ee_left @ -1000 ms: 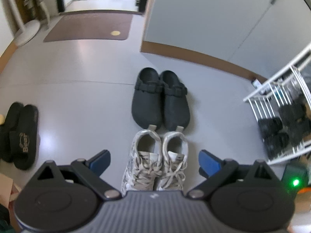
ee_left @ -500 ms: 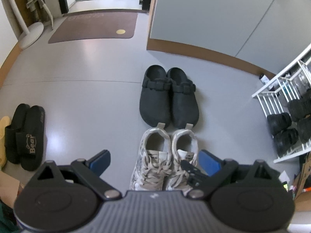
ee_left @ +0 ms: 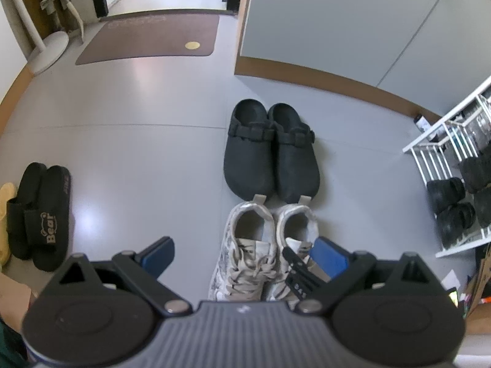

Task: Organize scattered shoes
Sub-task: 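Lower the right tool onto the heel collars of the white-grey sneakers, then close the right tool on both white-grey sneaker heel collars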

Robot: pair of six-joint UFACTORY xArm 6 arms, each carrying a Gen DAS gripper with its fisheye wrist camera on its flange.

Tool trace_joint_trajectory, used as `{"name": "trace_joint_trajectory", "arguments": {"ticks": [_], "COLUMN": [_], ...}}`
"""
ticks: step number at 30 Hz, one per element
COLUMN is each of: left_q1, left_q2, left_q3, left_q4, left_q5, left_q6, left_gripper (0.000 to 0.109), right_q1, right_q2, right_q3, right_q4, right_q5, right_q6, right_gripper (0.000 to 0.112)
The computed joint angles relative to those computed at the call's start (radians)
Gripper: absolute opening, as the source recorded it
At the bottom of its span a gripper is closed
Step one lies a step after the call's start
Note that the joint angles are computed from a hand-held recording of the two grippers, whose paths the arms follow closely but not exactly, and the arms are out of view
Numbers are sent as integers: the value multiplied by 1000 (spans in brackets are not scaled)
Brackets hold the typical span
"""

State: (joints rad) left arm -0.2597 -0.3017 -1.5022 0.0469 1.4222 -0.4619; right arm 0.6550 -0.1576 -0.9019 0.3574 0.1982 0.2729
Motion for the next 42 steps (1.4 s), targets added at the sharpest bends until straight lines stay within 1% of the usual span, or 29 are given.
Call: {"name": "trace_joint_trajectory", "arguments": {"ticks": [3,5,7,8,9,10,12,14,15,16,17,18,21,24,26,27,29,30,33,36,39,42], "left_q1": [-2,-3,-4,-5,-7,-8,-12,-18,-21,-24,-27,-30,-35,-37,-38,-40,-43,-46,-51,-54,-55,-55], "left_q2": [7,12,22,25,28,31,38,44,46,49,50,52,57,63,67,71,79,83,93,100,104,105], "left_q3": [-3,-6,-10,-12,-13,-15,-20,-23,-24,-26,-26,-27,-27,-28,-31,-33,-36,-38,-42,-45,-47,-47], "left_q4": [-3,-3,-3,-1,1,2,6,11,14,18,21,24,27,27,26,25,22,19,14,10,9,8], "left_q5": [1,4,6,7,7,7,8,10,11,12,15,18,26,30,31,32,33,33,34,37,36,32], "left_q6": [3,0,-4,-6,-9,-9,-10,-9,-8,-7,-7,-7,-4,-5,-5,-5,-3,-1,9,14,12,4], "left_gripper": [99,99,99,99,99,99,99,99,99,99,99,99,99,99,99,99,99,99,99,99,99,99], "right_q1": [15,19,21,21,19,19,19,16,12,11,14,21,26,27,33,41,46,45,44,45,38,32], "right_q2": [23,35,47,51,49,50,49,52,57,64,69,84,112,125,132,140,149,152,160,165,160,158], "right_q3": [-3,-3,5,6,10,14,25,25,17,6,-1,-19,-52,-60,-70,-86,-98,-99,-99,-94,-73,-61], "right_q4": [-54,-142,-307,-355,-375,-436,-473,-569,-646,-684,-686,-660,-712,-769,-798,-834,-848,-817,-793,-836,-870,-911], "right_q5": [-30,-38,-50,-45,-45,-27,-38,-47,-43,-34,-28,-12,18,26,46,80,103,103,98,93,60,37], "right_q6": [40,111,242,288,307,367,397,456,512,539,537,510,561,626,634,641,648,642,646,676,697,714], "right_gripper": [49,46,46,46,46,46,46,46,45,43,41,39,39,39,39,39,39,39,39,39,37,32]}}
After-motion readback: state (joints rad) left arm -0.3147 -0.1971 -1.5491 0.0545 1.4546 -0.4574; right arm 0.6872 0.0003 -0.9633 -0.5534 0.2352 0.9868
